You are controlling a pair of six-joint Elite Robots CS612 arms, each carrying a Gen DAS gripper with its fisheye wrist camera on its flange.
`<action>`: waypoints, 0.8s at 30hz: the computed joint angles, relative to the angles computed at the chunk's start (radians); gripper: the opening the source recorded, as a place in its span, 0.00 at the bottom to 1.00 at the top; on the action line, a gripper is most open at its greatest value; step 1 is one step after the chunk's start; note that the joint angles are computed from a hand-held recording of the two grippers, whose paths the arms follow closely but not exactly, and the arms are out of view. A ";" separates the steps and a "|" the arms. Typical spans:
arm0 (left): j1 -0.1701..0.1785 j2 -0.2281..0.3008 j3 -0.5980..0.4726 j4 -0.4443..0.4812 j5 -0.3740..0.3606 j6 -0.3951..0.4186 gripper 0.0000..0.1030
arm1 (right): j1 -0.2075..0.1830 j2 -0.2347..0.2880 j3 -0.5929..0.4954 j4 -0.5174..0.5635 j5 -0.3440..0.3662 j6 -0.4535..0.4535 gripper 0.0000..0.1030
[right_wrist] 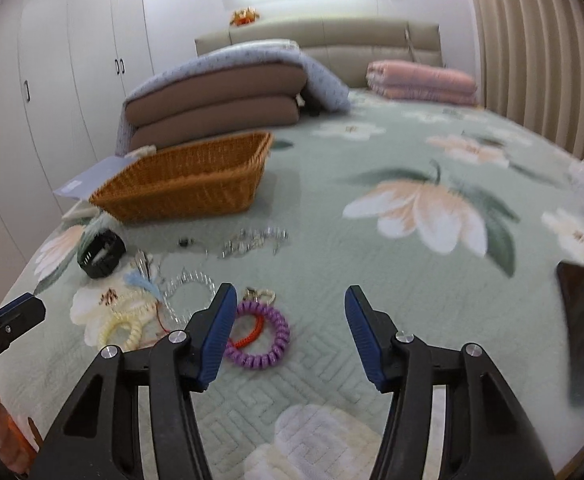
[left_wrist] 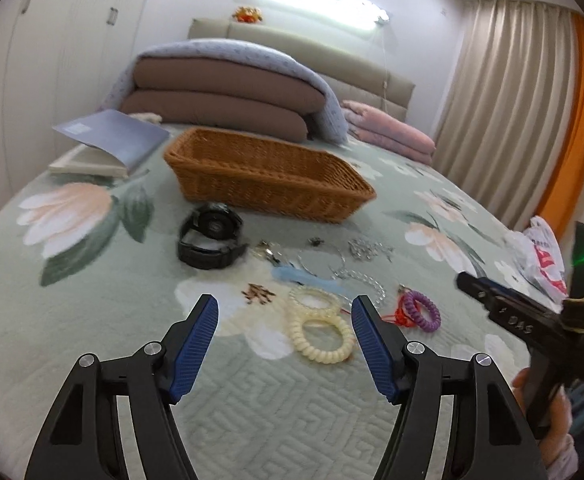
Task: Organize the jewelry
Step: 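Grasp the cream coiled hair tie with the left tool while the right tool grasps the purple coil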
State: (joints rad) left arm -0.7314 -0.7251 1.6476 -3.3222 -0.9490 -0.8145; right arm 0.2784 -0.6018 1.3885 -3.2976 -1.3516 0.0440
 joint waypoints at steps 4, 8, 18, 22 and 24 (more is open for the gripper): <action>0.015 0.016 -0.028 0.053 -0.084 0.002 0.61 | -0.004 0.010 -0.016 0.057 0.019 -0.006 0.59; 0.036 0.029 -0.049 0.088 -0.152 -0.036 0.61 | 0.000 0.021 -0.038 0.101 0.014 -0.017 0.59; 0.038 0.053 -0.112 0.225 -0.152 -0.016 0.53 | 0.030 0.036 -0.066 0.154 -0.073 -0.121 0.31; 0.032 0.059 -0.130 0.266 -0.131 0.016 0.19 | 0.045 0.035 -0.056 0.126 -0.107 -0.179 0.14; 0.029 0.059 -0.127 0.257 -0.127 0.038 0.12 | 0.044 0.032 -0.046 0.101 -0.098 -0.188 0.14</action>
